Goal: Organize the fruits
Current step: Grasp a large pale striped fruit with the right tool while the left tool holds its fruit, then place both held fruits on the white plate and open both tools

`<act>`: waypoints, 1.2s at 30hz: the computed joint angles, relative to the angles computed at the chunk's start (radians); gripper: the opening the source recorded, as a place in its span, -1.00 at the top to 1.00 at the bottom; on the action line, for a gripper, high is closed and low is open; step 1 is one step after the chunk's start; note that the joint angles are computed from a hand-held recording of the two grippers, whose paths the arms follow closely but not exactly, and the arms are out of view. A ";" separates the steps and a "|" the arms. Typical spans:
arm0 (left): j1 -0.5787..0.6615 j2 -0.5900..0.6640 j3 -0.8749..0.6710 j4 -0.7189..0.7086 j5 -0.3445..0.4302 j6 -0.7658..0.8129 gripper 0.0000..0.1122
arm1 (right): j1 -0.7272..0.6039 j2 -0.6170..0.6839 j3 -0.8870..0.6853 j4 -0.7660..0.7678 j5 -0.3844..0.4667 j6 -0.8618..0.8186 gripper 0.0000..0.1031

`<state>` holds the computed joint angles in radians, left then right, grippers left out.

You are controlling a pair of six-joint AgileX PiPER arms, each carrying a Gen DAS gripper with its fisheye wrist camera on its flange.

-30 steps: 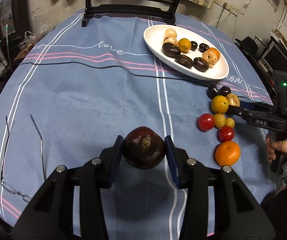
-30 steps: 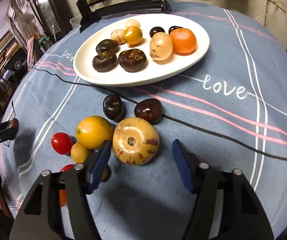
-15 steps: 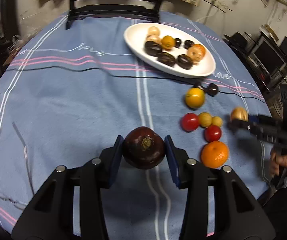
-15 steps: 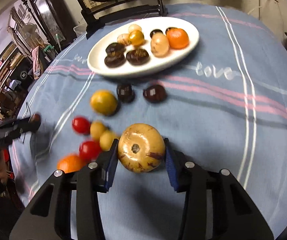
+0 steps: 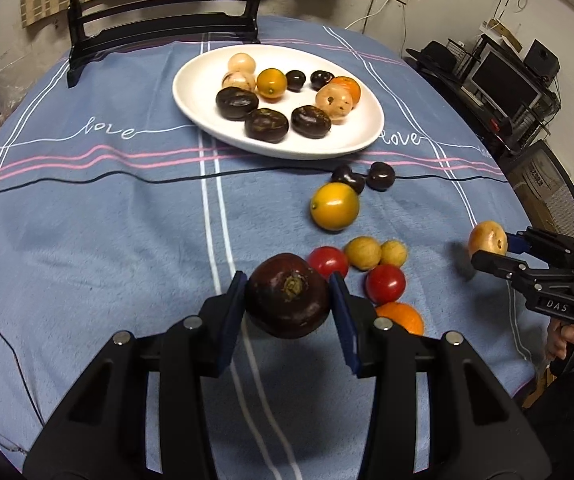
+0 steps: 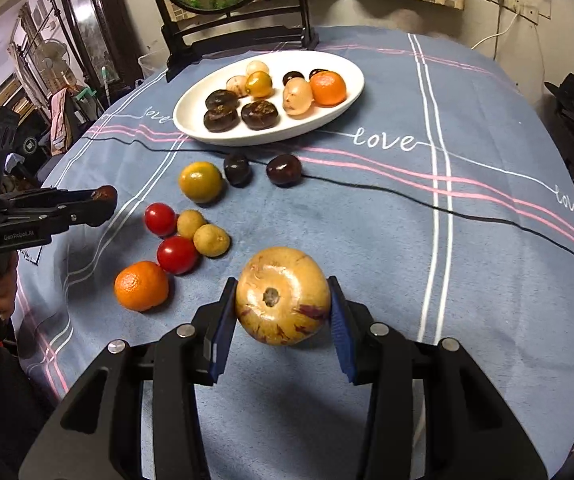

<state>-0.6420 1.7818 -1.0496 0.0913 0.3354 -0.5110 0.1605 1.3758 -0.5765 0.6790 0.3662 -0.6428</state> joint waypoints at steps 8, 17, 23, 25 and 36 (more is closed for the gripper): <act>0.054 0.085 -0.190 -0.032 0.086 0.090 0.24 | -0.037 0.092 -0.172 0.039 0.058 -0.041 0.15; 0.101 0.312 -0.598 -0.129 0.231 0.250 0.23 | -0.030 0.376 -0.584 -0.026 0.119 0.031 0.15; 0.118 0.520 -0.928 -0.138 0.363 0.298 0.23 | -0.023 0.602 -0.882 -0.076 0.183 0.101 0.15; 0.133 0.597 -1.053 -0.168 0.419 0.321 0.23 | -0.022 0.680 -0.989 -0.086 0.209 0.127 0.15; 0.159 0.793 -1.365 -0.188 0.548 0.280 0.04 | 0.019 1.150 -1.761 -0.280 0.520 0.405 0.12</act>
<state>-0.4833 2.5745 -2.4149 -0.0968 0.8831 -0.2308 0.1792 2.5259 -2.3380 0.3987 0.8866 -0.2375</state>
